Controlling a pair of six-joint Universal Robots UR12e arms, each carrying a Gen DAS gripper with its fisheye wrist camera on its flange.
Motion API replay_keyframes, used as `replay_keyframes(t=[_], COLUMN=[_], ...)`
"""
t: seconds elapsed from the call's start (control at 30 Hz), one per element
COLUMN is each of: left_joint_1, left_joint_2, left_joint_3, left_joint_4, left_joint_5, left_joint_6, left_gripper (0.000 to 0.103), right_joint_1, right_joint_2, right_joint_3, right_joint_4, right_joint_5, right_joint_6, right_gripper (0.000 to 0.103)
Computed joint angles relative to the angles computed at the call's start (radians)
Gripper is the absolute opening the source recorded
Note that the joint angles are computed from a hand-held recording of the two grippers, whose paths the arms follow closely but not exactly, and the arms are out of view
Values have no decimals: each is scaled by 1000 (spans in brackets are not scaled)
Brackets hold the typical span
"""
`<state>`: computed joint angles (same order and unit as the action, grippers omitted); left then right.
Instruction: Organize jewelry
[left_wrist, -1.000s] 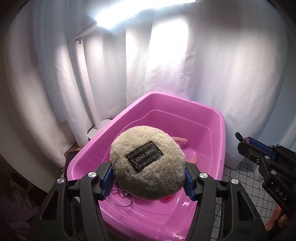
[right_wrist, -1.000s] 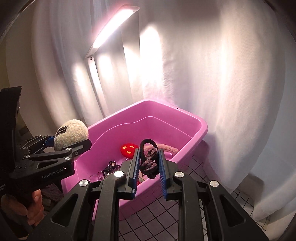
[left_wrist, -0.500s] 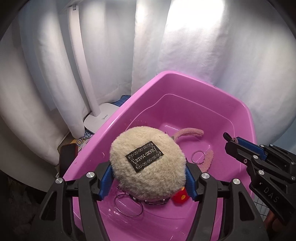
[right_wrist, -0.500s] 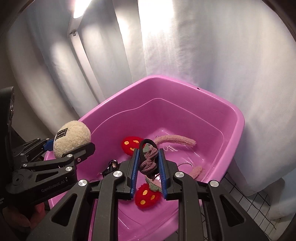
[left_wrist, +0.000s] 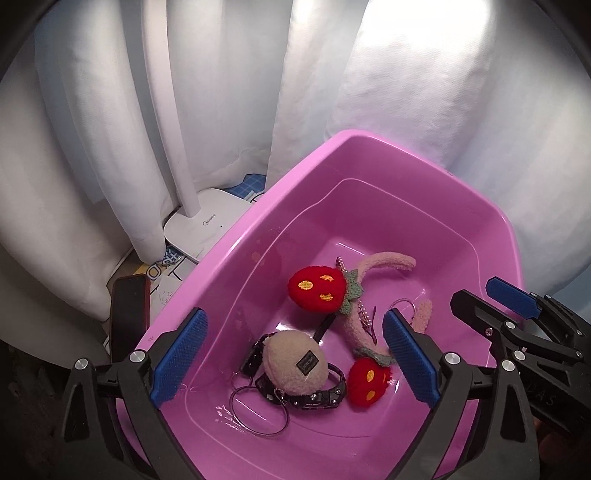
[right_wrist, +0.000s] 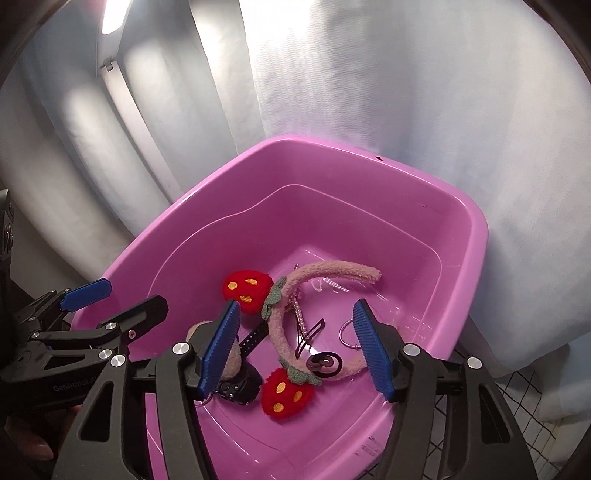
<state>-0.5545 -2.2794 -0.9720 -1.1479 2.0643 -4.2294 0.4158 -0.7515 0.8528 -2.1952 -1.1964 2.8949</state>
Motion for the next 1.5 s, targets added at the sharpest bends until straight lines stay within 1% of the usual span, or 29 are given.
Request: replay_keyframes(t=[0.23,0.37,0.77,0.97,1.27,1.4,1.5], left_joint_1=[-5,-6,-2,-2,-2,-2,-3], left_joint_2=[-17,-20,-18,-18,-14,-12,-14], left_joint_3=[40,48,45,47,39,38,41], left_joint_4=[-82,-99,-112,-125,-110,-101,-104], left_joint_5=[27,33,7,11,15,5,10], left_joint_6=[-13,-8,-30,-35,-16,-21,-21], left_gripper=[94,94,94,94,94,94,94], right_joint_1=[0,0,-1,-2,-2,-2,-2], right_joint_2=[-4,-6,-12,-17,-24,-24,-27], right_joint_3=[5,9,17,26,38,38,43], right_joint_4=[-2,-1,0,-6,-8,-7,-10], right_joint_5=[-13,-19,-20,-20,-25,-23,-23], right_joint_6=[1,1,3,3,1,1,1], right_gripper=[64,65,66,66,66,66,66])
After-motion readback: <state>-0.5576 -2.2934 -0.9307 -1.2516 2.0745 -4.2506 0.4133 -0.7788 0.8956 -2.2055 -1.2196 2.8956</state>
